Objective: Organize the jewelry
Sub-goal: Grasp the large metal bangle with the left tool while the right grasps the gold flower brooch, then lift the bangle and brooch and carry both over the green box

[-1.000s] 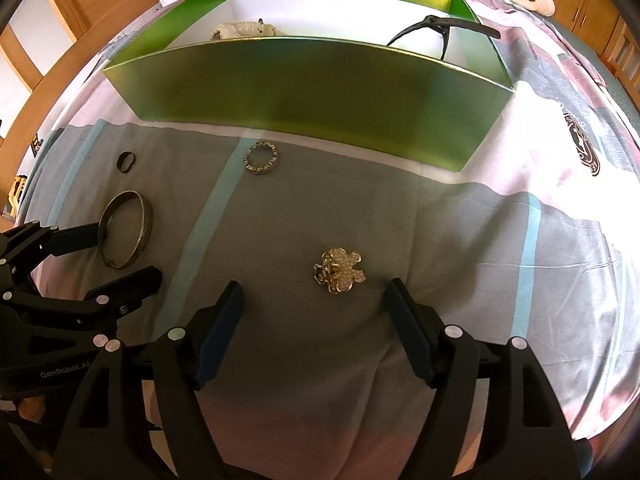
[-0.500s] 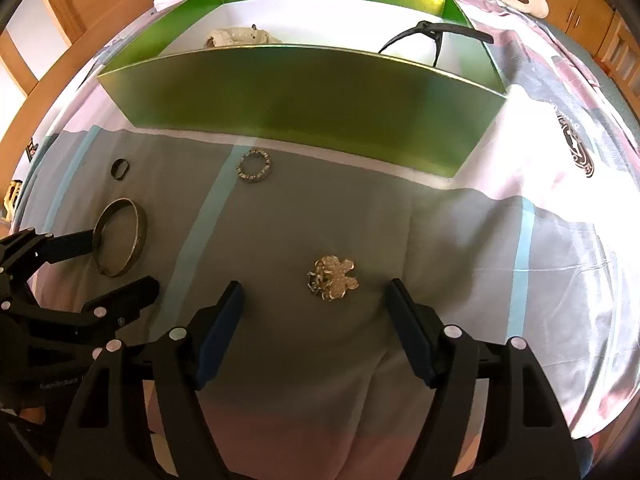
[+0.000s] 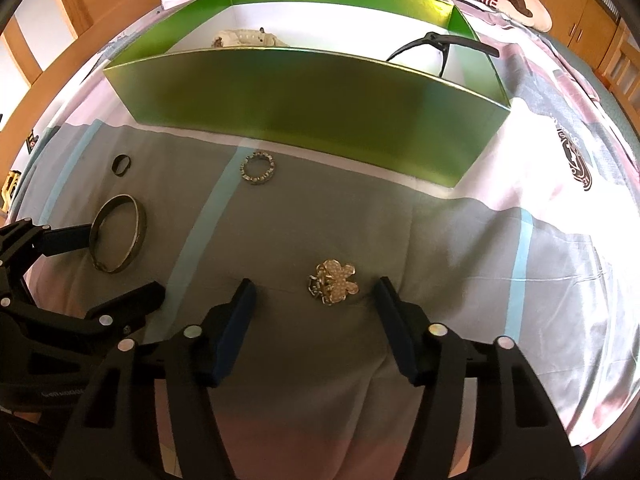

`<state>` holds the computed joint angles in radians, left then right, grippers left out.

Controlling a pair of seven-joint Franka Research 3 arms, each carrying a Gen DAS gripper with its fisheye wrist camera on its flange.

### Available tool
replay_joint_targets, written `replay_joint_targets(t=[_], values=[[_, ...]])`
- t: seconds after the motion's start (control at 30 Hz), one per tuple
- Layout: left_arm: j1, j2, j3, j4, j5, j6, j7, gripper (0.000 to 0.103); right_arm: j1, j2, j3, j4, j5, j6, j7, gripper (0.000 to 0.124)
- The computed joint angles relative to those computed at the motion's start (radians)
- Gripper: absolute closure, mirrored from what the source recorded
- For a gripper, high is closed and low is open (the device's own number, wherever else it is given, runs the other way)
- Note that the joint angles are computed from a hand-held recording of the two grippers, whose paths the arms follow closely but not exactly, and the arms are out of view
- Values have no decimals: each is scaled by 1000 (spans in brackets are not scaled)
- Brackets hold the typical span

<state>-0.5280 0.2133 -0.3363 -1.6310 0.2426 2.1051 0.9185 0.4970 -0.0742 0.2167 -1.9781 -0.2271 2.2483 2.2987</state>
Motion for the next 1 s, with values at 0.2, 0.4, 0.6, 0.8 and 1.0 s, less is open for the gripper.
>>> replay_joint_targets(t=[0.2, 0.4, 0.6, 0.8, 1.0], values=[[1, -10, 7, -2, 12, -1, -29, 31, -11, -28, -4, -30, 12, 18, 5, 92], [10, -17, 8, -4, 15, 6, -58, 44, -22, -57, 5, -54, 7, 15, 14, 99], [-13, 1, 9, 41, 75, -39, -89, 44, -32, -69, 22, -39, -57, -26, 47, 103], [-6, -24, 12, 32, 88, -45, -87, 44, -53, -121, 19, -63, -61, -11, 62, 103], [-3, -22, 10, 21, 80, -44, -80, 44, -63, -122, 27, -67, -35, -23, 55, 103]])
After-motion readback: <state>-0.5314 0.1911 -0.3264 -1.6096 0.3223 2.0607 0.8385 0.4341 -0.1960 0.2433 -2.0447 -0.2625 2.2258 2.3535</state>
